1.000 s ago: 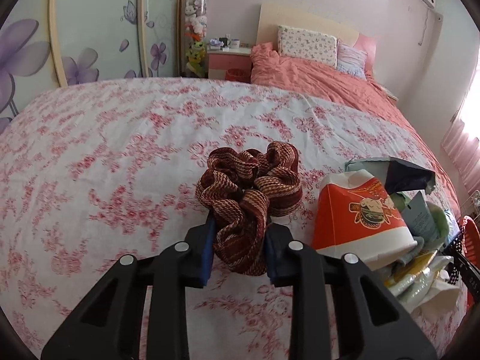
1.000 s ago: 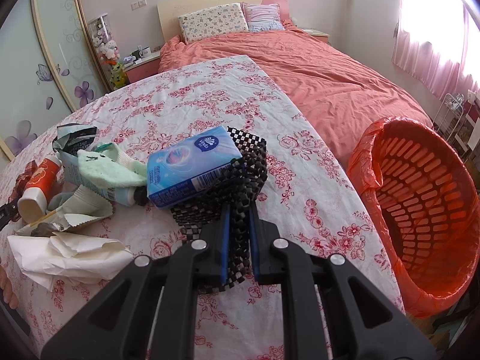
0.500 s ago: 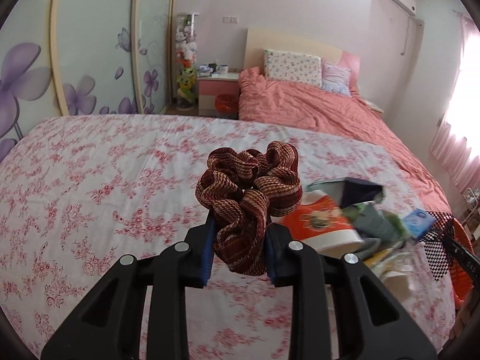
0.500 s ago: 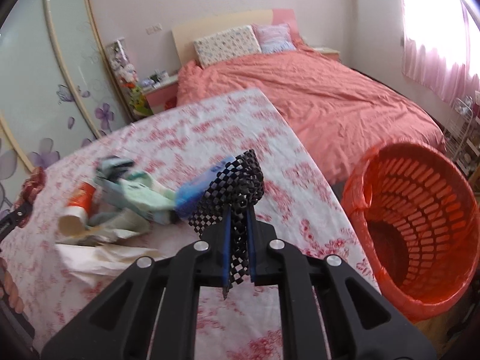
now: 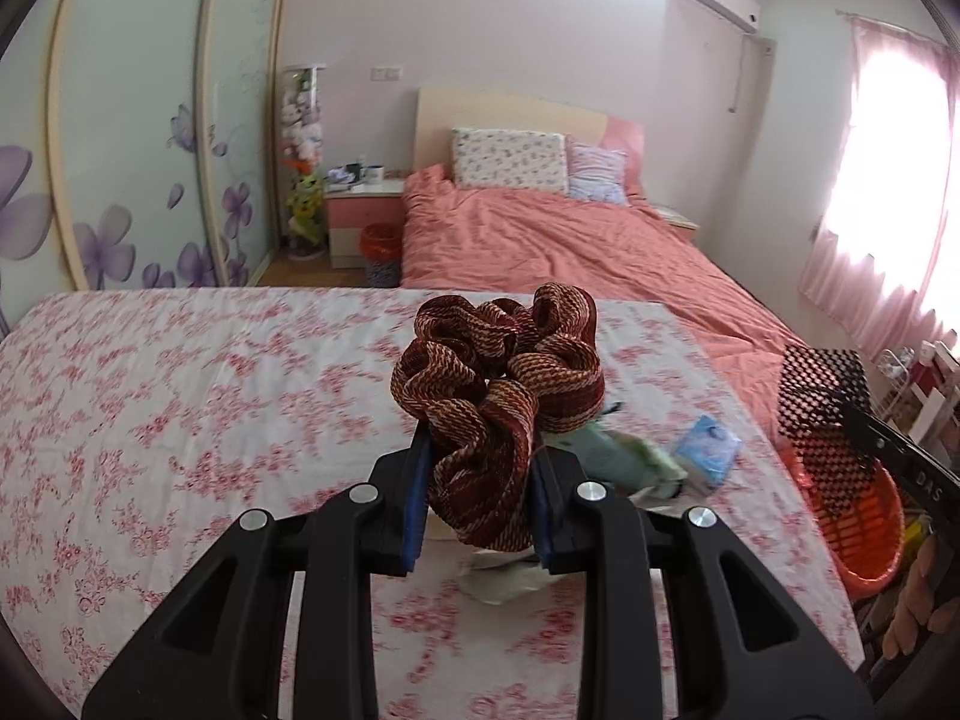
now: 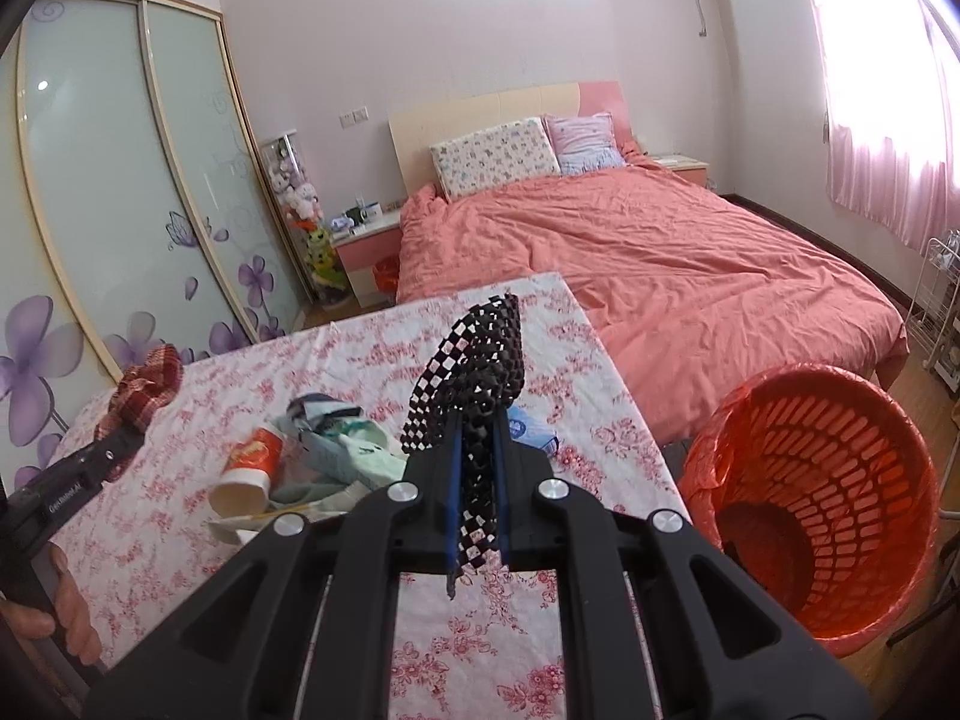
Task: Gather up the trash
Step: 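Carry the scrunchie to the basket and release it while the right tool drops the mat in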
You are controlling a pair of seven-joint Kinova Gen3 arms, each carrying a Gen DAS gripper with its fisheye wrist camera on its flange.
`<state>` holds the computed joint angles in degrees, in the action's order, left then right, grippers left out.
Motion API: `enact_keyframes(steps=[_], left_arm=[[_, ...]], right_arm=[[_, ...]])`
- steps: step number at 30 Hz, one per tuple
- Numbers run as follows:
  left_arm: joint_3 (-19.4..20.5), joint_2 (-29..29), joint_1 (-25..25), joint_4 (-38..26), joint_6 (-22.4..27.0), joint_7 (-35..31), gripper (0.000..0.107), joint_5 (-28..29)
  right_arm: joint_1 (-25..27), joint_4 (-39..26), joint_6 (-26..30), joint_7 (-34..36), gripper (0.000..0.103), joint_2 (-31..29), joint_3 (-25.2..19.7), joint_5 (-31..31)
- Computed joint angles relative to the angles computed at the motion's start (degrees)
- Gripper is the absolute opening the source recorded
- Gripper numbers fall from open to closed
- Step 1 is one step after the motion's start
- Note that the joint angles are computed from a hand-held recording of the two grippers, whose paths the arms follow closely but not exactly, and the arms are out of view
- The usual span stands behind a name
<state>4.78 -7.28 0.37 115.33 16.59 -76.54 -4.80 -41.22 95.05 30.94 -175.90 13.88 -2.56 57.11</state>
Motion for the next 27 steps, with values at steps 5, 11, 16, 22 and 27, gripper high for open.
enact_keyframes(steps=[5,11,16,22,27], left_arm=[[0.35,-0.83,1.61,-0.1,-0.49,-1.18,0.028,0.96],[0.98,-1.26,3.51,-0.49,-0.78,-3.05,0.028,2.47],[4.16,-0.87,3.82,-1.35,-0.71,-0.56,0.028,0.78],[5.98,1.14,6.27,-2.73,-0.6,1.34,0.028,-0.63],[7.92,3.88,9.25,-4.69,-0.24,5.38,0.028,-3.88]], right_arm=[[-0.59,1.27,1.7,-2.62,0.01,-2.45,-0.46,3.39],[0.63,3.17,5.16,-6.41,0.01,-5.22,-3.2,7.69],[2.64,5.62,6.95,-8.71,0.01,-7.55,-5.53,9.12],[5.77,9.71,7.5,-11.62,0.01,-10.39,-7.41,10.24],[8.92,13.63,7.39,-13.77,0.01,-13.0,-8.58,10.26]])
